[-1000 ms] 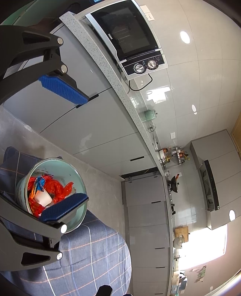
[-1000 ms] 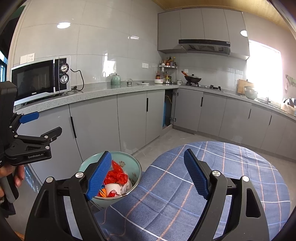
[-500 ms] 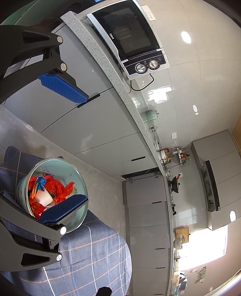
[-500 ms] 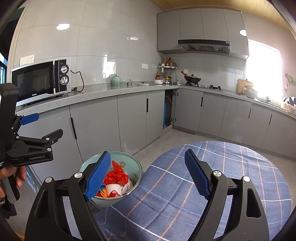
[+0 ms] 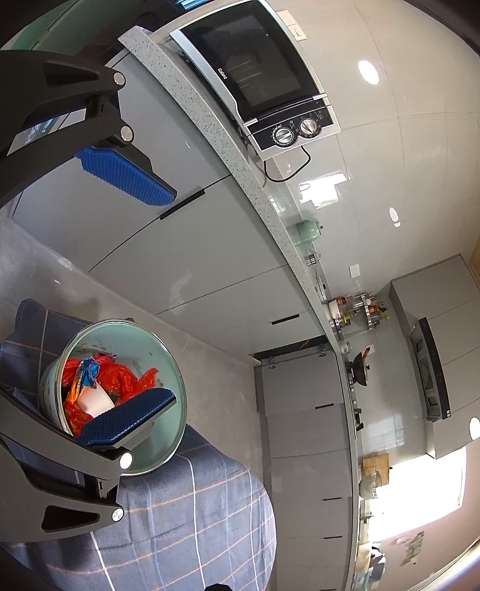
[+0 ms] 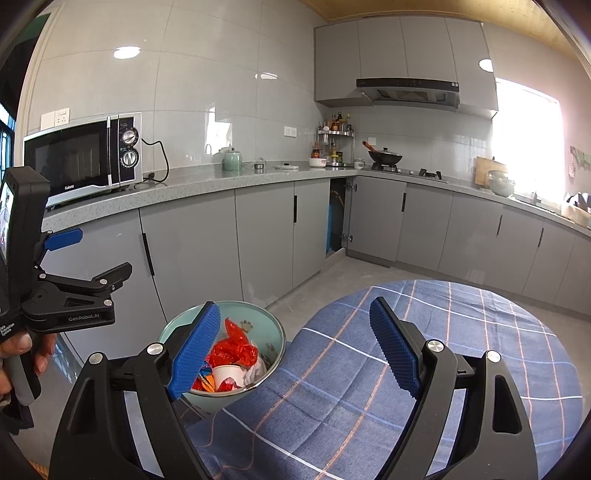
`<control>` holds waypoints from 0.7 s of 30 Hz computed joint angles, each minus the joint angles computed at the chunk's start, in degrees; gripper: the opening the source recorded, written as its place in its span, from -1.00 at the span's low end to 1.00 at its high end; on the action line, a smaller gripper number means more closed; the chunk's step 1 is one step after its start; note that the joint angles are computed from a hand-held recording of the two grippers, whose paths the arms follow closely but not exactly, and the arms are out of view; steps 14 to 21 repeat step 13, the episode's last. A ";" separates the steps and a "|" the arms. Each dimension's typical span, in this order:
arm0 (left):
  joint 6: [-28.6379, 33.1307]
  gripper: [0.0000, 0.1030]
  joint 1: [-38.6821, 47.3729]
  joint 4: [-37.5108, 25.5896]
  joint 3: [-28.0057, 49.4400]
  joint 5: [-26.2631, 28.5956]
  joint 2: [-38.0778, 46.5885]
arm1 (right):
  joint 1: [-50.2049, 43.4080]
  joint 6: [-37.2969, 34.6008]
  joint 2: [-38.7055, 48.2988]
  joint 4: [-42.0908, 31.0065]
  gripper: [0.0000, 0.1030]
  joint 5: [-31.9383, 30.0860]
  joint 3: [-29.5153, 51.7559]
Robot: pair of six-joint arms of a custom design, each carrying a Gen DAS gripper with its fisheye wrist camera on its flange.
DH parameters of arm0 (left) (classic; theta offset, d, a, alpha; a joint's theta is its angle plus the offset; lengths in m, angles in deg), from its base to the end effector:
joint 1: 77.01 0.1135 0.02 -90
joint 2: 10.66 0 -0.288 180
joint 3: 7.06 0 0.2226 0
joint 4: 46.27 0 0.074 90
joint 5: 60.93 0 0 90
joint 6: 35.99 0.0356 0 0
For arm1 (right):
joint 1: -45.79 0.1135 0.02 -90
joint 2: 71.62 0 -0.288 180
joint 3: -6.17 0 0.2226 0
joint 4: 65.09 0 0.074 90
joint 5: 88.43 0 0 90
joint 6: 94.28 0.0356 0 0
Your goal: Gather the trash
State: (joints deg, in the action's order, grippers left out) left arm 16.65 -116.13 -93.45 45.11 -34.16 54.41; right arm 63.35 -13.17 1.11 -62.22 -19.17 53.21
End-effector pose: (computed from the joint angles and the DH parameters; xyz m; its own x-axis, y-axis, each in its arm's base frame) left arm 0.1446 -0.0766 0.2469 -0.4973 0.0521 -0.8660 -0.4568 0.8329 0.3124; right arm 0.2193 0.0826 0.2504 -0.2736 -0.2382 -0.9319 -0.6434 0.7655 -0.0067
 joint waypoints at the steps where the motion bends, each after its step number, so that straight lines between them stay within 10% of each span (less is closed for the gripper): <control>1: 0.02 0.89 0.10 -0.09 0.00 0.21 -0.02 | 0.02 0.06 -0.06 0.02 0.60 -0.02 -0.06; 21: -0.02 0.89 -1.24 0.11 0.10 0.06 0.43 | -0.58 0.12 0.44 0.88 0.65 -0.43 -0.26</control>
